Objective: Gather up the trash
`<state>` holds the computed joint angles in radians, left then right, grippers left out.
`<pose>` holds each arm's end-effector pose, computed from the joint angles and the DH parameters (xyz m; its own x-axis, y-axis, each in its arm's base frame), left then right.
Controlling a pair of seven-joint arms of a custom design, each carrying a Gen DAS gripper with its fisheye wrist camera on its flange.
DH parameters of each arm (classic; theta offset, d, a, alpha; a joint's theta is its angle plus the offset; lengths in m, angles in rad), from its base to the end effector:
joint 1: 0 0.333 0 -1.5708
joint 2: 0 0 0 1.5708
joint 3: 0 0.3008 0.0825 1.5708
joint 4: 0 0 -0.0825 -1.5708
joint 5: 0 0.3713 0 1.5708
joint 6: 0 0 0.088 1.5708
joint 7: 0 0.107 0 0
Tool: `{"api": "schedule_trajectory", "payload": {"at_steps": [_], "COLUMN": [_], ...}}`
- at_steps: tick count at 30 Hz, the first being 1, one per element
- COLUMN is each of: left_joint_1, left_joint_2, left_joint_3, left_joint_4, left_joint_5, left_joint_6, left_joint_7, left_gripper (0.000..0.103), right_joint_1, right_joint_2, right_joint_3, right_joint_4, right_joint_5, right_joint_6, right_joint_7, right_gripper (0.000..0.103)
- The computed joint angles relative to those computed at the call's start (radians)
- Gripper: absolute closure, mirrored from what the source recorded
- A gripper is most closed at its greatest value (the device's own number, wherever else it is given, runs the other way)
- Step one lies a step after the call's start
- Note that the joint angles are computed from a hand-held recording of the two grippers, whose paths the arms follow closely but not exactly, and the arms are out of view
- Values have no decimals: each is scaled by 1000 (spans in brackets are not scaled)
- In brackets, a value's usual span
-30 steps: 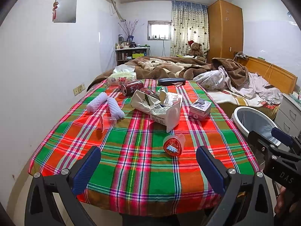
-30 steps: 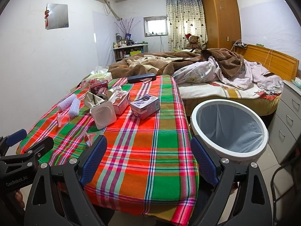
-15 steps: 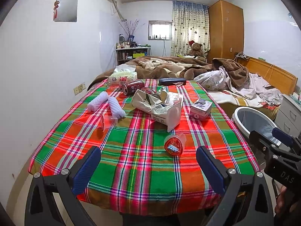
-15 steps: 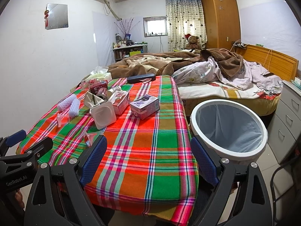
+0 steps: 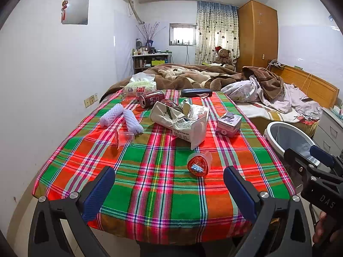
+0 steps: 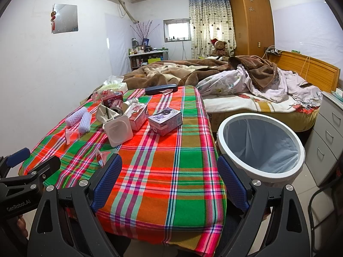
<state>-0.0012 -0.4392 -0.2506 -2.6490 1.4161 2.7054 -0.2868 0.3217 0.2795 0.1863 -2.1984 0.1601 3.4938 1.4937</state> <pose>0.3858 -0.1325 0.4005 0.3720 -0.9282 -0.0032 -0.5150 -0.2035 -0.8327 0.5294 0.2656 0.3769 0.4020 -0.9117 -0.0843 -0.5135 -0.1483 -0.8452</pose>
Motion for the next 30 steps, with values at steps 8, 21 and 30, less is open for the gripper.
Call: {"api": "schedule_trajectory", "payload": {"at_steps": [8, 21, 30], "left_joint_1": [0, -2, 7], "left_joint_2": [3, 1, 10], "left_joint_3": [2, 2, 10], "left_joint_4": [2, 1, 5], "left_joint_5": [2, 1, 8], "left_joint_6": [1, -3, 14], "left_joint_7": [-1, -2, 1], "left_gripper": [0, 0, 0], "right_joint_1": [-13, -4, 0], "right_joint_2": [-13, -16, -9], "right_joint_3": [7, -2, -5], "right_joint_4": [-14, -17, -7], "right_joint_5": [-16, -15, -4], "right_joint_6": [3, 6, -2], "right_joint_7": [12, 14, 10], "right_gripper": [11, 11, 11]}}
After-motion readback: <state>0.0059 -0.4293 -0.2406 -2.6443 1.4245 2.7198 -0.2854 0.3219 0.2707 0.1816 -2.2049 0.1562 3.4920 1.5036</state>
